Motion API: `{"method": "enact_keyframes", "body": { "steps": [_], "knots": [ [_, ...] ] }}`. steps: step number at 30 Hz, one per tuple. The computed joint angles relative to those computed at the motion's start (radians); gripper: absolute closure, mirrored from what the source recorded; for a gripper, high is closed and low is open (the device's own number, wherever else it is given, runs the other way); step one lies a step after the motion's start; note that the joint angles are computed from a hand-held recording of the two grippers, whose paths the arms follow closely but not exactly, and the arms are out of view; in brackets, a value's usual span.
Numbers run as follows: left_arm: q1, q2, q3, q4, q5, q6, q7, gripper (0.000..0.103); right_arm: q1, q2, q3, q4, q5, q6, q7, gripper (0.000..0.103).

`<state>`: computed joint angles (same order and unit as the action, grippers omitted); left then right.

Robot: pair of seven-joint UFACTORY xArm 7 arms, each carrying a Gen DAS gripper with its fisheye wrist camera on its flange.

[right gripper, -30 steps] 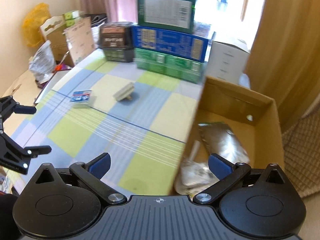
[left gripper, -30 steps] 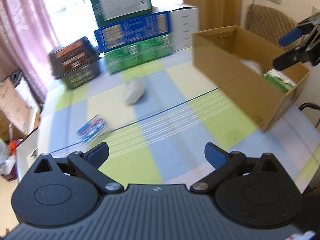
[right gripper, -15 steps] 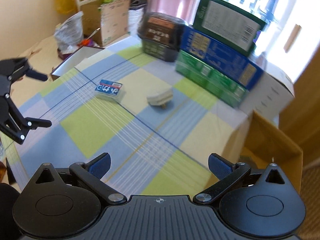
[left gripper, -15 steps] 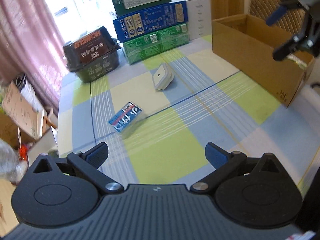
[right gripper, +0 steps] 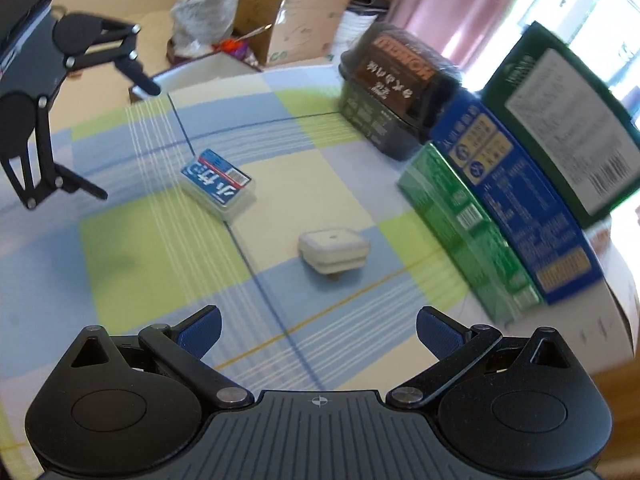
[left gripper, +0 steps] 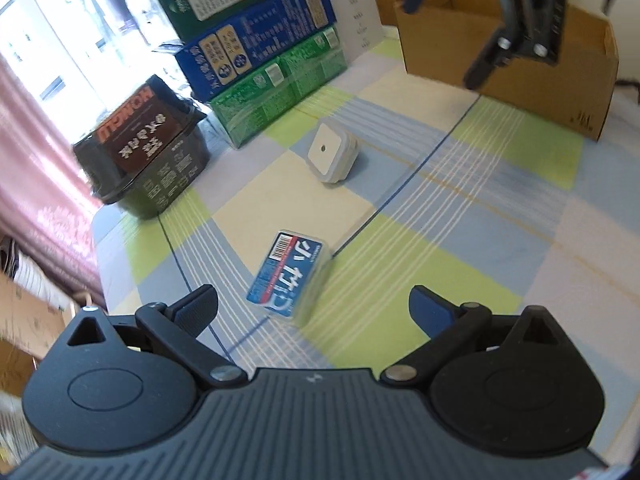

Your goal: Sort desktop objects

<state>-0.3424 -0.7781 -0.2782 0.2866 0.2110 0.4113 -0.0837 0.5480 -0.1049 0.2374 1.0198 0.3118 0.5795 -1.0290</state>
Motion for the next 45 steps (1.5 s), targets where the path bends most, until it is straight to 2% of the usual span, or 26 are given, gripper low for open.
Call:
{"method": "enact_keyframes", "body": {
  "steps": [3,5,9,12,16,22,29,31,35,37,42,45],
  "knots": [
    [0.012,0.087,0.047,0.006,0.014,-0.057,0.070,0.008,-0.003,0.088,0.014,0.054,-0.051,-0.028,0.022,0.002],
    [0.029,0.145,0.065,0.006,0.015,-0.109,0.101,0.009,-0.006,0.142,0.022,0.090,-0.041,-0.044,0.017,0.002],
    [0.096,0.257,0.055,0.012,0.038,-0.217,0.127,0.012,-0.013,0.227,0.044,0.126,-0.058,-0.087,-0.027,0.002],
    [0.105,0.330,0.078,0.029,0.029,-0.267,0.153,0.019,-0.015,0.277,0.059,0.142,-0.099,-0.124,-0.066,0.002],
    [0.125,0.400,0.088,0.048,0.028,-0.323,0.189,0.021,-0.007,0.351,0.061,0.202,-0.157,-0.126,-0.026,0.002],
    [0.107,0.484,0.125,0.076,0.001,-0.364,0.267,0.026,0.019,0.439,0.054,0.277,-0.256,-0.123,0.054,0.002],
    [0.052,0.539,0.191,0.093,-0.074,-0.409,0.343,0.030,0.019,0.509,0.072,0.343,-0.266,-0.102,0.086,0.005],
    [0.023,0.547,0.219,0.098,-0.106,-0.403,0.376,0.034,0.020,0.525,0.075,0.361,-0.264,-0.099,0.089,0.008],
    [-0.013,0.554,0.251,0.097,-0.166,-0.407,0.425,0.036,0.029,0.553,0.073,0.392,-0.268,-0.089,0.104,0.012],
    [-0.027,0.558,0.264,0.097,-0.191,-0.412,0.446,0.037,0.028,0.564,0.076,0.405,-0.264,-0.081,0.107,0.021],
    [-0.032,0.564,0.259,0.107,-0.227,-0.408,0.468,0.042,0.037,0.568,0.070,0.415,-0.270,-0.076,0.131,0.031],
    [-0.024,0.561,0.245,0.113,-0.236,-0.392,0.470,0.045,0.038,0.564,0.068,0.416,-0.271,-0.061,0.146,0.031]
  ]
}}
